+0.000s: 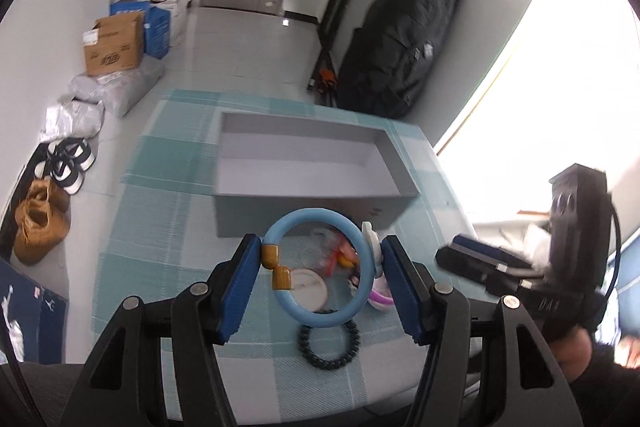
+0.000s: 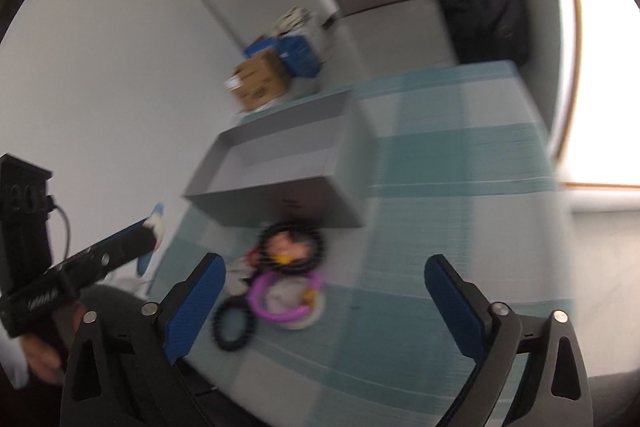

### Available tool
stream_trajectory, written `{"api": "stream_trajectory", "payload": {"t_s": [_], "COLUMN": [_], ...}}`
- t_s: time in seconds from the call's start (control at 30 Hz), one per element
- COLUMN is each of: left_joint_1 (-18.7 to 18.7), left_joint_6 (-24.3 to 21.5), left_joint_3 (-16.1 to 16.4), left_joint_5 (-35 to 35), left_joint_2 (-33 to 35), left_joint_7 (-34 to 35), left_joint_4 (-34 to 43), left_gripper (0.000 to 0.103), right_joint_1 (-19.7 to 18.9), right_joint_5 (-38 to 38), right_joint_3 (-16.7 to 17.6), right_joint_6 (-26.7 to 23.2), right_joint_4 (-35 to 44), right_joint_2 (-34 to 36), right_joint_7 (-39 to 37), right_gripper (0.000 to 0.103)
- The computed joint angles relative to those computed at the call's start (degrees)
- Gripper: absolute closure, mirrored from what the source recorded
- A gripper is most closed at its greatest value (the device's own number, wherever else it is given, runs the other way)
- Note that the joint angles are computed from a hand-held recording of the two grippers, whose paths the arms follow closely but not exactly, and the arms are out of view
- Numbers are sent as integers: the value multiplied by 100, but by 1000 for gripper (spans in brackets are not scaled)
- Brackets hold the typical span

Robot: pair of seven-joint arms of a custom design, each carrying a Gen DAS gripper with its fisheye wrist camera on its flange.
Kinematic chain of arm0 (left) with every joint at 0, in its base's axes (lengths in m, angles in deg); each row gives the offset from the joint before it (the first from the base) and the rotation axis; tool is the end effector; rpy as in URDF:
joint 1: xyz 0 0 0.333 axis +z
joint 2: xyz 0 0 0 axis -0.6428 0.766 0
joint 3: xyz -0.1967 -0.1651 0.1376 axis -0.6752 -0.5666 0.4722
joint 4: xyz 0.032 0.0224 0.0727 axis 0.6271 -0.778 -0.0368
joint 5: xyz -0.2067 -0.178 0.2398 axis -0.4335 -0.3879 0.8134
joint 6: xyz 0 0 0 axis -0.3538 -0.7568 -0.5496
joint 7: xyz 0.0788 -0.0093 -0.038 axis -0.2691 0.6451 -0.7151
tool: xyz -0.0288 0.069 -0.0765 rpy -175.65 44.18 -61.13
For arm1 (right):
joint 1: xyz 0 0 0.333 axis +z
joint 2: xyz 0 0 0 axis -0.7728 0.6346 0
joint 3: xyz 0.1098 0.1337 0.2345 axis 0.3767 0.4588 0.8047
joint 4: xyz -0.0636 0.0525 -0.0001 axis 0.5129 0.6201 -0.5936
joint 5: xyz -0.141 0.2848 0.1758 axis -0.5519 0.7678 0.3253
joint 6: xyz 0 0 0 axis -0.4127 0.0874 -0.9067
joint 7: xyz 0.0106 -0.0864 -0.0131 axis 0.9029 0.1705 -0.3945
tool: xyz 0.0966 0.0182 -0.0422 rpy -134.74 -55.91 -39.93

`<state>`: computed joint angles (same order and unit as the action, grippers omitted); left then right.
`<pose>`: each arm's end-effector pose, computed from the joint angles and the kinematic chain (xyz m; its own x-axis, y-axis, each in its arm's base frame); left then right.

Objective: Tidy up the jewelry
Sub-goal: 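Grasp the black beaded bracelet with the right gripper while the left gripper holds the blue ring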

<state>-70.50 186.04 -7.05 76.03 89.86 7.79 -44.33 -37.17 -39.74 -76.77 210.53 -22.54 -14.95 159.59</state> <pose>0.5622 -0.4305 0.5649 -0.2290 -0.9159 0.3298 -0.7961 -0.0187 -0.6049 0.6220 0.2703 0.5074 0.2841 -0.8335 -0.4738 -0.8298 0.0338 -0.5570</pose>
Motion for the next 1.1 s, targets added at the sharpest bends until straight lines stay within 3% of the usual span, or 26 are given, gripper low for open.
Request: {"api": "stream_trajectory", "payload": {"t_s": [0.17, 0.37, 0.5, 0.63, 0.73, 0.8, 1.1], "left_joint_1": [112, 338, 413, 419, 398, 396, 309], "left_joint_6": [271, 454, 481, 446, 403, 379, 221], "left_joint_3": [-23, -147, -208, -226, -209, -216, -165], "left_joint_5": [-142, -532, -740, -836, -828, -848, -818], "left_joint_2": [-177, -332, -331, -276, -255, -234, -69], "left_joint_7": [-127, -26, 81, 182, 247, 291, 233], "left_joint_4": [-376, -691, -712, -630, -599, -575, -305], "left_gripper": [46, 46, 46, 46, 46, 46, 46], "right_joint_1": [38, 262, 292, 377, 432, 434, 193], "right_joint_5": [-13, -422, -661, -884, -1027, -1078, -685], "right_joint_3": [131, 18, -8, -49, -64, -59, 120], "right_joint_6": [-376, -647, -927, -939, -1022, -1002, -741], "right_joint_4": [633, 1329, 1702, 1910, 2076, 1999, 1528], "right_joint_2": [497, 994, 1265, 1390, 1481, 1431, 1134], "right_joint_7": [-97, 259, 480, 580, 628, 602, 413], "right_gripper": [14, 19, 36, 37, 44, 51, 54]}}
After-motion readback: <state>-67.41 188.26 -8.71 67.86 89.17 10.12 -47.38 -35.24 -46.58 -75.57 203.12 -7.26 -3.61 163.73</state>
